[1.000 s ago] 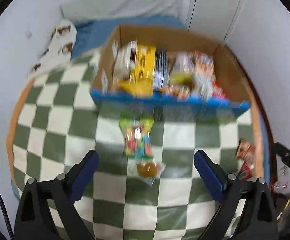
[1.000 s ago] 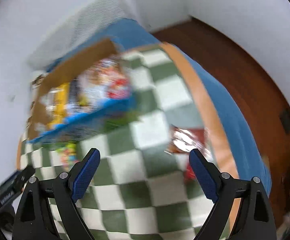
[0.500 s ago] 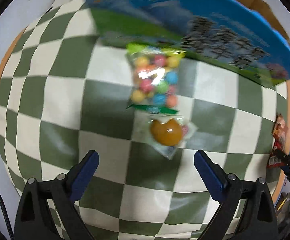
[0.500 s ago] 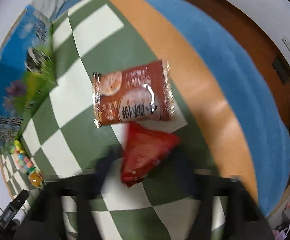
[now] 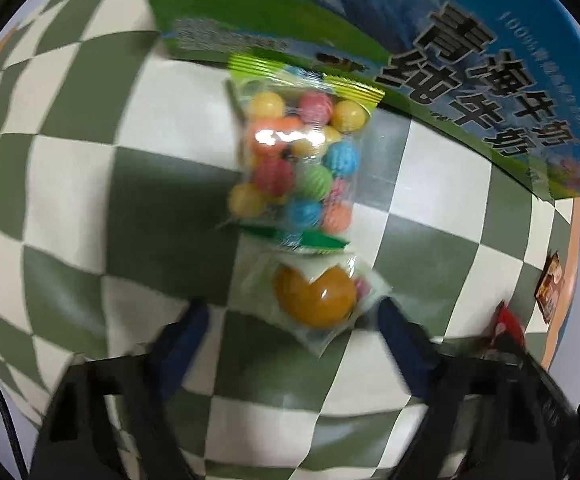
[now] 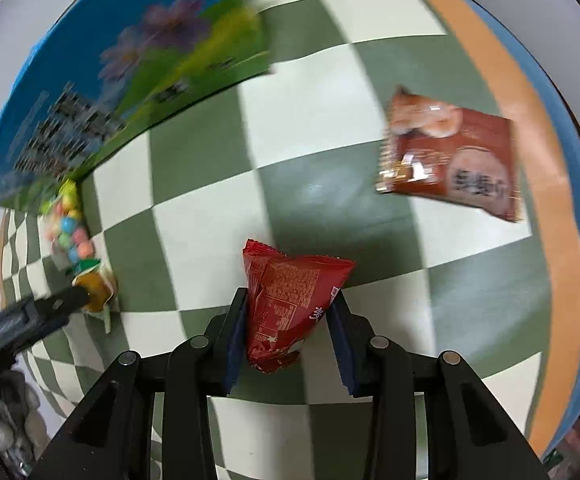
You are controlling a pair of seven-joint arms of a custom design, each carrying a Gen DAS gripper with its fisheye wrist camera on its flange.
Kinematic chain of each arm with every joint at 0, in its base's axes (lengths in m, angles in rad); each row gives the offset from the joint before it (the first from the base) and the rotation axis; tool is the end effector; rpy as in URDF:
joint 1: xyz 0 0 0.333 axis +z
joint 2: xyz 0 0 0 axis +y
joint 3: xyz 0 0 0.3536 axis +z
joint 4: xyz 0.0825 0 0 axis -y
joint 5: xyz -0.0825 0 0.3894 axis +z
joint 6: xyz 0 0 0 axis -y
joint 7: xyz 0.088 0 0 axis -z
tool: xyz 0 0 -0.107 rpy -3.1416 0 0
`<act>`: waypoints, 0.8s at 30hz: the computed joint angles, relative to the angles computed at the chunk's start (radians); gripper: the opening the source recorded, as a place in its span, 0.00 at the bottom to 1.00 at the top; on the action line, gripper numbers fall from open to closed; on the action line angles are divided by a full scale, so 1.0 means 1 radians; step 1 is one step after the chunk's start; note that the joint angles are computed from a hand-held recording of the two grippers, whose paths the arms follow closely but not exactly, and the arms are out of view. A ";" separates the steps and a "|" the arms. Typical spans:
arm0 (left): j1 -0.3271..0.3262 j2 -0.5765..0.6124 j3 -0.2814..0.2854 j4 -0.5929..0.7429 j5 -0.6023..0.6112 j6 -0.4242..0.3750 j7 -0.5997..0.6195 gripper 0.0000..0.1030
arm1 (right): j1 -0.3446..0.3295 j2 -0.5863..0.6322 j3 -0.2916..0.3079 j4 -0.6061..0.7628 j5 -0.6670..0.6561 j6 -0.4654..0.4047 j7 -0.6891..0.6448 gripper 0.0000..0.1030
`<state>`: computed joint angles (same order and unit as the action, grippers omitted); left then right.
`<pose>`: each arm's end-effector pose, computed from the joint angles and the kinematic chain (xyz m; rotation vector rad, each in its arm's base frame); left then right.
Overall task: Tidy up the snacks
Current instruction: 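Grasp the orange-ball packet with left tool while right tool grasps the red bag, then carry both packets into the cardboard box and open both tools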
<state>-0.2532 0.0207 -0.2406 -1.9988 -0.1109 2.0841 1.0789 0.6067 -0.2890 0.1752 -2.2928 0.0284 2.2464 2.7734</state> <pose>0.5007 -0.2749 0.4898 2.2155 -2.1081 0.1409 0.3347 0.3419 0.5220 -1.5587 2.4485 0.0342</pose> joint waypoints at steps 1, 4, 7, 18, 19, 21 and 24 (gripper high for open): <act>0.000 0.015 0.000 0.007 -0.008 -0.004 -0.003 0.59 | 0.003 0.008 0.002 0.008 0.001 -0.001 -0.004 0.40; 0.001 0.033 -0.004 0.004 -0.004 0.014 -0.016 0.53 | 0.008 0.040 0.013 0.036 -0.005 -0.006 -0.005 0.40; -0.004 0.024 -0.011 -0.001 0.025 0.029 -0.010 0.47 | 0.014 0.052 0.022 0.052 -0.010 -0.012 -0.006 0.39; -0.035 -0.145 0.010 -0.126 -0.039 0.006 0.073 0.44 | 0.019 0.082 0.031 0.166 -0.025 -0.015 -0.043 0.39; -0.042 -0.159 0.014 -0.126 -0.045 -0.001 0.079 0.44 | 0.020 0.080 0.033 0.174 -0.027 -0.012 -0.046 0.39; -0.051 -0.193 0.026 -0.127 -0.059 -0.002 0.089 0.44 | 0.023 0.082 0.035 0.195 -0.026 -0.003 -0.059 0.39; -0.062 -0.223 0.043 -0.100 -0.078 0.007 0.106 0.44 | 0.019 0.091 0.032 0.238 -0.037 0.006 -0.087 0.39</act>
